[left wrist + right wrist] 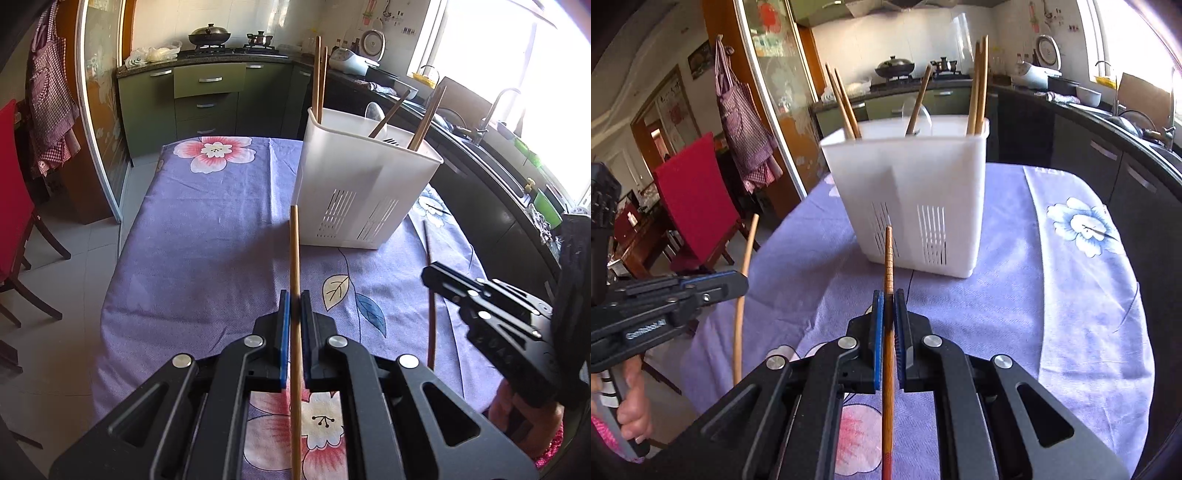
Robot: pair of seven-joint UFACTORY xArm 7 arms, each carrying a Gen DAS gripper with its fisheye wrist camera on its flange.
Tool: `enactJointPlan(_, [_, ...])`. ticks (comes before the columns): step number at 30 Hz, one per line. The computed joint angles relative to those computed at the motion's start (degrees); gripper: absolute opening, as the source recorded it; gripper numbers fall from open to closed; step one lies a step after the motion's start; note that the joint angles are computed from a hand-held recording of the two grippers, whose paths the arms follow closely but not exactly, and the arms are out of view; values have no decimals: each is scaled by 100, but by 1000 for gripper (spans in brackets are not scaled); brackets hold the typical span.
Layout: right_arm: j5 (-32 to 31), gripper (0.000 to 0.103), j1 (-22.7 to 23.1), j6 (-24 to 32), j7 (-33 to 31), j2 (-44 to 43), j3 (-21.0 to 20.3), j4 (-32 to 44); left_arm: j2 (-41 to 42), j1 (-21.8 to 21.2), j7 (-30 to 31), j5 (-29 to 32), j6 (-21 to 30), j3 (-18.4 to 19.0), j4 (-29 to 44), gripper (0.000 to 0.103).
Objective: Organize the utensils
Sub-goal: 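Lift the chopstick with the left gripper into the holder while the right drops its chopstick in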
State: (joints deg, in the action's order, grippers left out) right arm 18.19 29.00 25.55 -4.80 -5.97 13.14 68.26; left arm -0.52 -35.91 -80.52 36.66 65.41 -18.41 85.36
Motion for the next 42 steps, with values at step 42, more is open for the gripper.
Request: enactJointPlan(42, [731, 7, 509, -412, -694, -1396, -480, -607, -129, -257, 207, 709, 572, -284, 615, 5])
